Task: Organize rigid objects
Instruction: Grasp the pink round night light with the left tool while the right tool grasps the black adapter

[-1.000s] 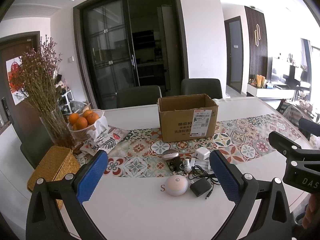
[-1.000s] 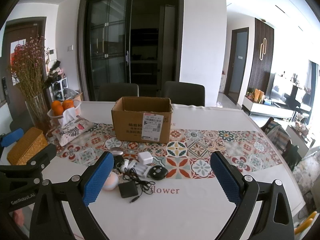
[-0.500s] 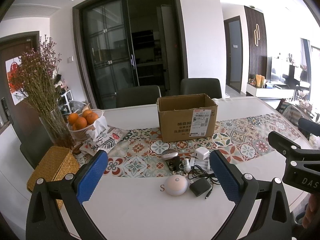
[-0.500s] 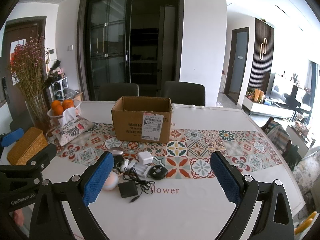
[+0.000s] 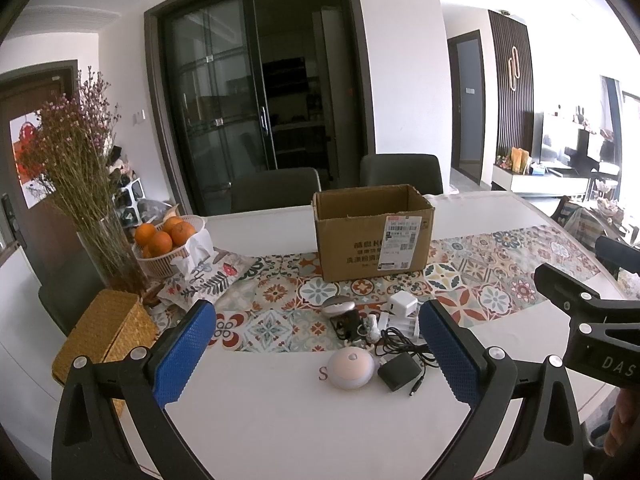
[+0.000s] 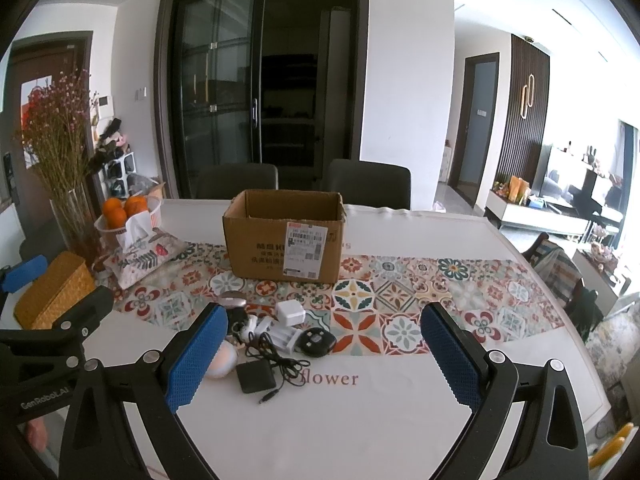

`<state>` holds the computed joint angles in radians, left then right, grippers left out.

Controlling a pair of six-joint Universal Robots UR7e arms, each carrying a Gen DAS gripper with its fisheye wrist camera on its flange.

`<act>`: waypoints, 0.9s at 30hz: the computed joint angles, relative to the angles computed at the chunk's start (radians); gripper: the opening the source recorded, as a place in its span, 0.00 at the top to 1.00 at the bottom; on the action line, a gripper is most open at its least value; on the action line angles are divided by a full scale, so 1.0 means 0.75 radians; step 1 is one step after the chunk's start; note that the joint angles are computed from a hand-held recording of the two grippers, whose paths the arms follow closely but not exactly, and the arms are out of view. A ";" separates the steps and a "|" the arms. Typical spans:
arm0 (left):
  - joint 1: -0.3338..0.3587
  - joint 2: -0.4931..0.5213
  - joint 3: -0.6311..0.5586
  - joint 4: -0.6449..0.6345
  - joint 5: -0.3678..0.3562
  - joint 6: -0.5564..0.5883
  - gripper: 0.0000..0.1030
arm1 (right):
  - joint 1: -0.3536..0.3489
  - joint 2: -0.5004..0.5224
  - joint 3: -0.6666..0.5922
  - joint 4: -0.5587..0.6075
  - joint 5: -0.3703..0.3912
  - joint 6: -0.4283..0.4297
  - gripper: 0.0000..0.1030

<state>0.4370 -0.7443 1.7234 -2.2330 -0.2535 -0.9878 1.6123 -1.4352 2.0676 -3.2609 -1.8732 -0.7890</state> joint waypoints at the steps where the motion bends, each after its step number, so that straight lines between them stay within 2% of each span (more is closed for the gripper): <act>1: 0.003 -0.001 0.000 0.003 -0.006 -0.003 0.00 | -0.001 -0.001 0.000 0.004 0.000 -0.002 0.05; 6: 0.023 -0.006 -0.005 0.073 -0.048 -0.065 0.00 | -0.004 0.023 -0.005 0.020 -0.019 -0.017 0.05; 12: 0.068 -0.016 -0.014 0.244 -0.125 -0.204 0.00 | -0.010 0.103 -0.025 0.053 -0.054 -0.096 0.05; 16: 0.097 -0.008 -0.013 0.300 -0.169 -0.233 0.00 | -0.030 0.148 -0.034 0.089 -0.044 -0.136 0.05; 20: 0.134 0.004 -0.007 0.310 -0.223 -0.237 0.00 | -0.052 0.204 -0.049 0.126 -0.048 -0.183 0.05; 27: 0.194 0.020 0.025 0.220 -0.294 -0.185 0.00 | -0.079 0.306 -0.083 0.186 -0.075 -0.209 0.07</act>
<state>0.5829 -0.7291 1.7420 -2.0680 -0.4738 -1.1266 1.5527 -1.2060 2.0054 -3.1214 -1.9294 -0.9454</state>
